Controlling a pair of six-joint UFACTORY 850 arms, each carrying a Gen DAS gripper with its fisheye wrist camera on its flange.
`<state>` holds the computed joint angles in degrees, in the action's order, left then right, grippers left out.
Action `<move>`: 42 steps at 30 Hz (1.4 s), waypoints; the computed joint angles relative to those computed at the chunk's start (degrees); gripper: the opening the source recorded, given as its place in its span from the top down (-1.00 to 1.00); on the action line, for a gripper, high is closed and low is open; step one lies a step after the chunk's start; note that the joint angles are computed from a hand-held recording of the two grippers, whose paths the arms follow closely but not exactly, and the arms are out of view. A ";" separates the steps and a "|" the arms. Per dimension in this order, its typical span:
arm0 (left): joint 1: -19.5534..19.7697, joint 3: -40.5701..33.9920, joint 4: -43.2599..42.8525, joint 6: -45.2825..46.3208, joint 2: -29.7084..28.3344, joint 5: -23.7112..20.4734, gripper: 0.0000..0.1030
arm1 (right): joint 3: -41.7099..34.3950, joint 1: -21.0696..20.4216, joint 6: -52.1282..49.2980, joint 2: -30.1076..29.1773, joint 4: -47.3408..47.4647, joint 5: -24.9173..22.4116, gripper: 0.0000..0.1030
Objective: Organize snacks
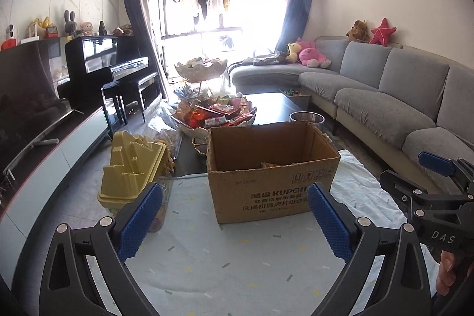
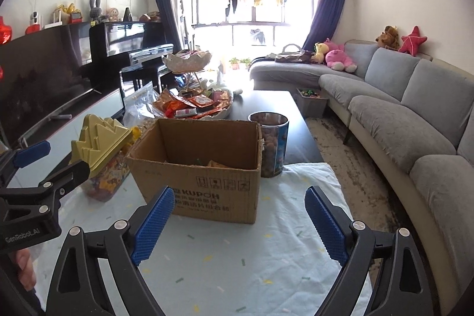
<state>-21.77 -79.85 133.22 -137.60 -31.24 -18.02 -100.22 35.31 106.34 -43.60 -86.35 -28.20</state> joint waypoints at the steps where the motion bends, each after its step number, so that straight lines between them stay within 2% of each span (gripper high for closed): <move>1: -0.31 1.36 0.90 -1.12 0.80 -1.06 -0.98 | 1.39 0.28 1.44 0.81 -1.09 -0.33 -0.76; 6: -1.12 6.77 4.54 -5.20 3.83 -4.21 -1.00 | 7.37 1.61 8.06 4.16 -6.62 -2.29 -0.76; 16: -2.31 14.04 5.41 -7.90 8.29 -8.38 -1.00 | 14.49 4.01 14.50 8.09 -11.24 -5.72 -0.79; 28: -2.95 17.95 8.62 -11.62 11.42 -9.31 -1.00 | 18.69 6.20 17.27 10.91 -14.48 -8.79 -0.79; 42: -3.04 20.12 12.19 -15.92 12.86 -11.13 -1.00 | 19.62 6.80 17.96 11.46 -14.72 -9.04 -0.79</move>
